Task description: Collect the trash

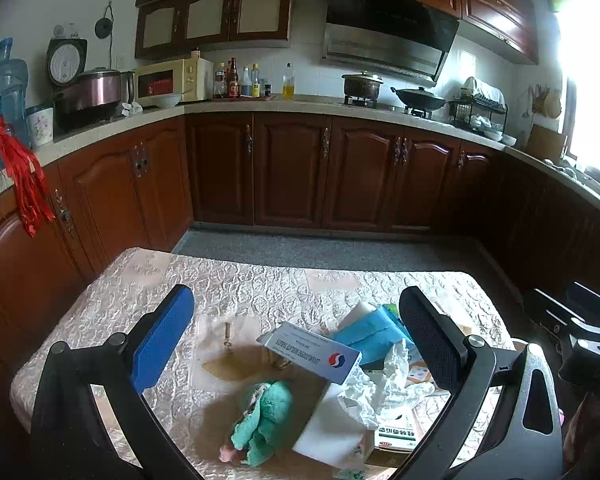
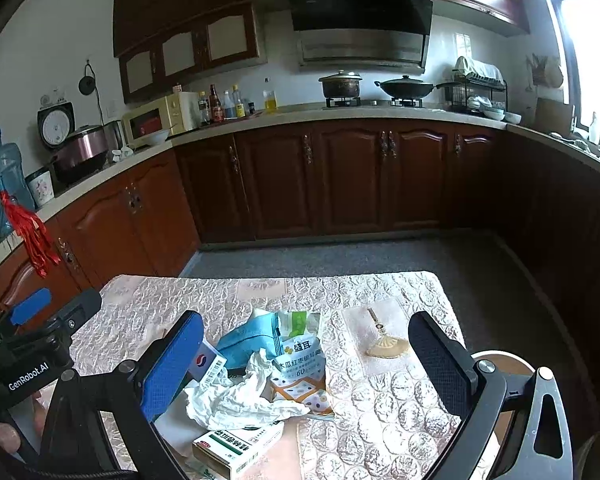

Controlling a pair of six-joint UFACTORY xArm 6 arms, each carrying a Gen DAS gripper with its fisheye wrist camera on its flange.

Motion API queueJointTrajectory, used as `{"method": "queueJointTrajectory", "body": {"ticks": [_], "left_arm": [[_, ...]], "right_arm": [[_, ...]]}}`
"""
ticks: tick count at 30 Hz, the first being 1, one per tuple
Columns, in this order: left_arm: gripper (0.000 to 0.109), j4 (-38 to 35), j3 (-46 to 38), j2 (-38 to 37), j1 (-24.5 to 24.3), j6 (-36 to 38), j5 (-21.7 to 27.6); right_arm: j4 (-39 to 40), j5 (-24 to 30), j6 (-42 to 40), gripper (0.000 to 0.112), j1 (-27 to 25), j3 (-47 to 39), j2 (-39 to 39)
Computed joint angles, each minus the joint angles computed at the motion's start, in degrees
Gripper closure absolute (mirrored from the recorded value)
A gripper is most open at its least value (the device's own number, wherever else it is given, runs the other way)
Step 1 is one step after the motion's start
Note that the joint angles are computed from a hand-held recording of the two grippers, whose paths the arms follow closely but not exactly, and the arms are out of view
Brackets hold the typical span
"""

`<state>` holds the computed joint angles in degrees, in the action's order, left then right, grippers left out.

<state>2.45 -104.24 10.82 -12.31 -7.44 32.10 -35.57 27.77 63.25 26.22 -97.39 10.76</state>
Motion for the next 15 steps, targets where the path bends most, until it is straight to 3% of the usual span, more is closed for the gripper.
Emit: {"method": "queueJointTrajectory", "body": {"ticks": [15], "left_arm": [[0.006, -0.7, 0.3, 0.4, 0.0, 0.7, -2.1]], "right_arm": [[-4.1, -1.2, 3.8, 0.011, 0.0, 0.7, -0.2]]}}
